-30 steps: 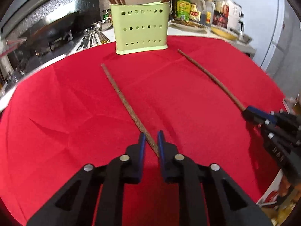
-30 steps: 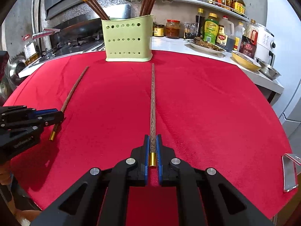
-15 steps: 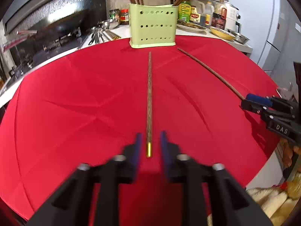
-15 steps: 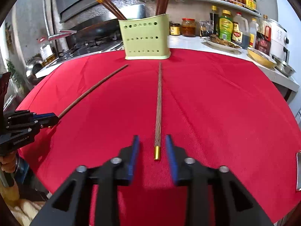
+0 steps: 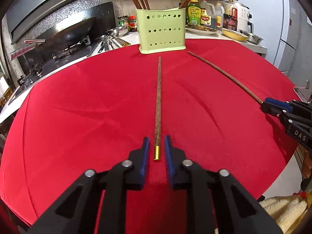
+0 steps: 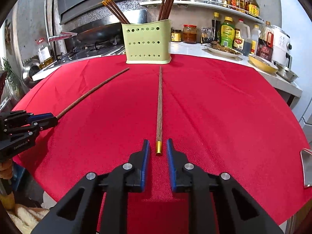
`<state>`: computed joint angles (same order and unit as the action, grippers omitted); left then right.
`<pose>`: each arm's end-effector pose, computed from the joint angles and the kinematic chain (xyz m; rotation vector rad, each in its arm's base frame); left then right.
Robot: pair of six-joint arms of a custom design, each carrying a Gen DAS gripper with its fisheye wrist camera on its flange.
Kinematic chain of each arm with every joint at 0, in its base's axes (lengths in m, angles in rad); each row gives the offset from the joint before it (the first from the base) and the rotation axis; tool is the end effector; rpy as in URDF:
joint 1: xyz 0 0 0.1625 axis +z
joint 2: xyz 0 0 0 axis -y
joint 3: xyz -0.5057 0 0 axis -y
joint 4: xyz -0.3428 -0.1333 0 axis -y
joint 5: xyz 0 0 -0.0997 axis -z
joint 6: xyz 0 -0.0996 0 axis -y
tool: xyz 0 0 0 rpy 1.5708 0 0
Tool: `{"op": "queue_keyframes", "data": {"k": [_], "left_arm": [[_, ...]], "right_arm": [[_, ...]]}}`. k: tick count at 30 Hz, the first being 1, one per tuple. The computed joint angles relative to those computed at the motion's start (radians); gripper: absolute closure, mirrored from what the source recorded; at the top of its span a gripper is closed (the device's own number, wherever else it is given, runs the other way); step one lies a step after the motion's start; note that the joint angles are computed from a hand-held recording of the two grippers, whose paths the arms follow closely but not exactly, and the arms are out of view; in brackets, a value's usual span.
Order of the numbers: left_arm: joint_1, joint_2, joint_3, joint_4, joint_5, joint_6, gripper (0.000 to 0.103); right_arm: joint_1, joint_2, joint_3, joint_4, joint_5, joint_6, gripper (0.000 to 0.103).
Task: Organize utensils
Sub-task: 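Close the right tool on a gold-tipped chopstick while the left tool grasps the other, then lift the left tool's chopstick upright over the green holder while the right tool carries its own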
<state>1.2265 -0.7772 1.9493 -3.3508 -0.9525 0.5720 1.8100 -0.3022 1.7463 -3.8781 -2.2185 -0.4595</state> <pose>-0.0300 -0.6498 0.1915 0.8416 2.2476 -0.6576 0.2254 -0.6154 -0.0029 0.4436 -2.2343 0.9475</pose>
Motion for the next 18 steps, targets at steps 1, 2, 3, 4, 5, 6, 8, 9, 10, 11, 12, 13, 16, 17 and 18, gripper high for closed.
{"op": "queue_keyframes", "data": {"k": [1, 2, 3, 4, 5, 6, 8, 9, 10, 11, 12, 13, 16, 17, 18], "left_arm": [[0.001, 0.001, -0.001, -0.003, 0.0, 0.001, 0.092], [0.002, 0.002, -0.005, -0.003, -0.005, -0.002, 0.093], [0.005, 0.002, -0.01, 0.002, -0.013, -0.007, 0.093], [0.006, 0.004, -0.013, 0.001, -0.018, -0.008, 0.093], [0.006, 0.01, -0.016, -0.009, -0.022, 0.0, 0.093], [0.008, 0.016, -0.02, -0.021, -0.026, 0.004, 0.094], [0.007, 0.024, -0.022, -0.04, -0.025, 0.011, 0.096], [0.007, 0.026, -0.022, -0.044, -0.026, 0.013, 0.096], [0.007, 0.026, -0.023, -0.042, -0.03, 0.008, 0.096], [0.011, 0.019, -0.027, -0.023, -0.041, -0.014, 0.096], [0.014, 0.01, -0.029, -0.009, -0.055, -0.032, 0.096], [0.015, 0.005, -0.028, -0.015, -0.061, -0.038, 0.096], [0.001, -0.019, -0.007, -0.098, -0.076, -0.022, 0.096], [-0.003, -0.027, -0.004, -0.11, -0.084, -0.021, 0.096], [-0.01, -0.038, 0.002, -0.133, -0.096, -0.017, 0.096]], "right_arm": [[-0.001, 0.004, -0.007, -0.005, 0.0, 0.001, 0.086], [-0.002, 0.006, -0.013, -0.007, 0.0, 0.003, 0.087], [-0.003, 0.007, -0.018, -0.009, -0.002, 0.003, 0.089], [-0.004, 0.011, -0.026, -0.013, -0.006, 0.0, 0.09], [-0.004, 0.014, -0.03, -0.018, -0.008, -0.006, 0.091], [-0.004, 0.016, -0.031, -0.023, -0.008, -0.012, 0.092], [-0.003, 0.016, -0.031, -0.021, -0.007, -0.016, 0.096], [-0.002, 0.016, -0.031, -0.022, -0.008, -0.013, 0.096], [-0.002, 0.011, -0.026, -0.014, -0.006, -0.002, 0.096], [-0.003, 0.005, -0.018, -0.016, 0.005, 0.003, 0.096], [-0.001, 0.002, -0.011, -0.025, 0.01, 0.001, 0.096], [0.003, -0.002, -0.002, -0.043, 0.016, -0.006, 0.096], [0.016, -0.024, 0.025, -0.097, 0.048, -0.015, 0.096], [0.023, -0.032, 0.029, -0.111, 0.055, -0.02, 0.096], [0.028, -0.038, 0.031, -0.118, 0.06, -0.024, 0.096]]}}
